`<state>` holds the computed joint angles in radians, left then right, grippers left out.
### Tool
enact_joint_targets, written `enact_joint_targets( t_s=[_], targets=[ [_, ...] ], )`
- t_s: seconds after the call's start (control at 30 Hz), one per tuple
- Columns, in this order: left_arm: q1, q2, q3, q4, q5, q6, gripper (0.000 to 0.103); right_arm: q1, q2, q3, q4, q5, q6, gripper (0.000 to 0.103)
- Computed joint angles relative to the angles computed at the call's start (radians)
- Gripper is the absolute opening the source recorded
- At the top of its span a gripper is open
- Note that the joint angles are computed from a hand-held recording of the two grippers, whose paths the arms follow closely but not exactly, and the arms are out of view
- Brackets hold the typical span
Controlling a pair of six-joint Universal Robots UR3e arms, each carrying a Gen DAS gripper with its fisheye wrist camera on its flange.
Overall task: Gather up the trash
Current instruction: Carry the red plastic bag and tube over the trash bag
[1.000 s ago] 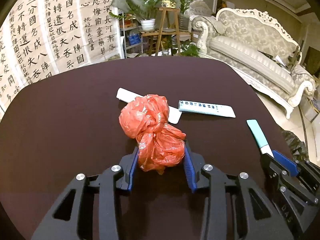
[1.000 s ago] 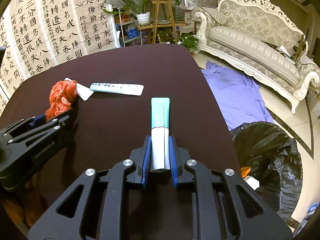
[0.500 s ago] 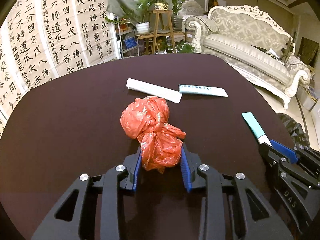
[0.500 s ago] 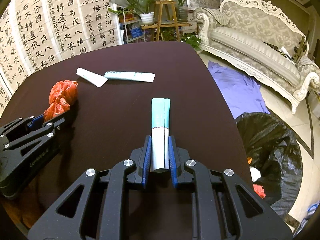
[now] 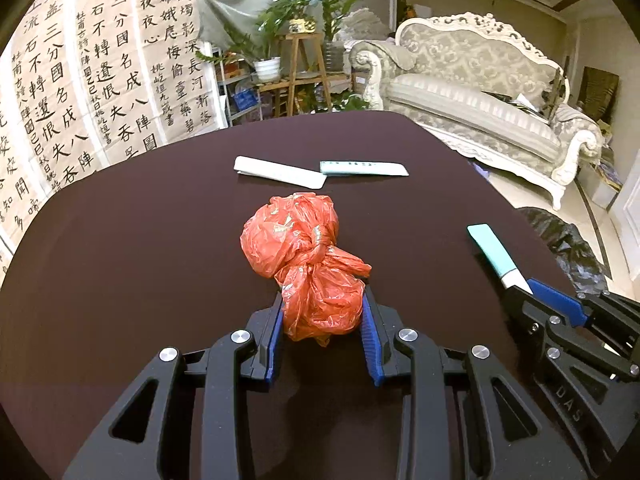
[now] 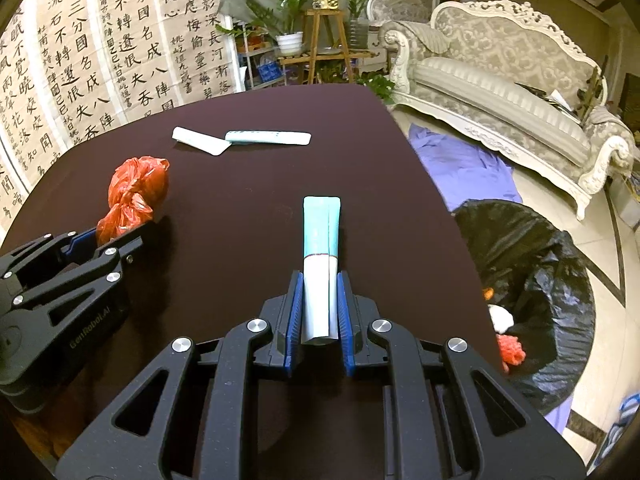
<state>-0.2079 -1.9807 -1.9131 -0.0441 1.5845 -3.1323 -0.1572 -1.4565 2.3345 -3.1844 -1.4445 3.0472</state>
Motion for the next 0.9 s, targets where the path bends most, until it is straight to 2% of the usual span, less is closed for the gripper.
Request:
enact_joint_targets(
  t_s=[0.17, 0.47, 0.63, 0.9],
  targets=[
    [-0.055, -0.006, 0.020, 0.001, 0.004, -0.013, 0.033, -0.093, -0.088, 0.090, -0.024, 0.021, -0.019, 0.017],
    [-0.189, -0.100, 0.175, -0.028, 0.013, -0.021, 0.034, -0.385, -0.237, 0.234, -0.045, 0.101, -0.112, 0.017],
    [-0.251, -0.173, 0.299, -0.084, 0.018, -0.024, 0.033, -0.517, -0.226, 0.255, -0.073, 0.133, -0.155, 0.017],
    [-0.326, -0.302, 0.532, -0.201, 0.036, -0.023, 0.034, -0.624, -0.134, 0.229, -0.119, 0.163, -0.183, 0.017]
  ],
)
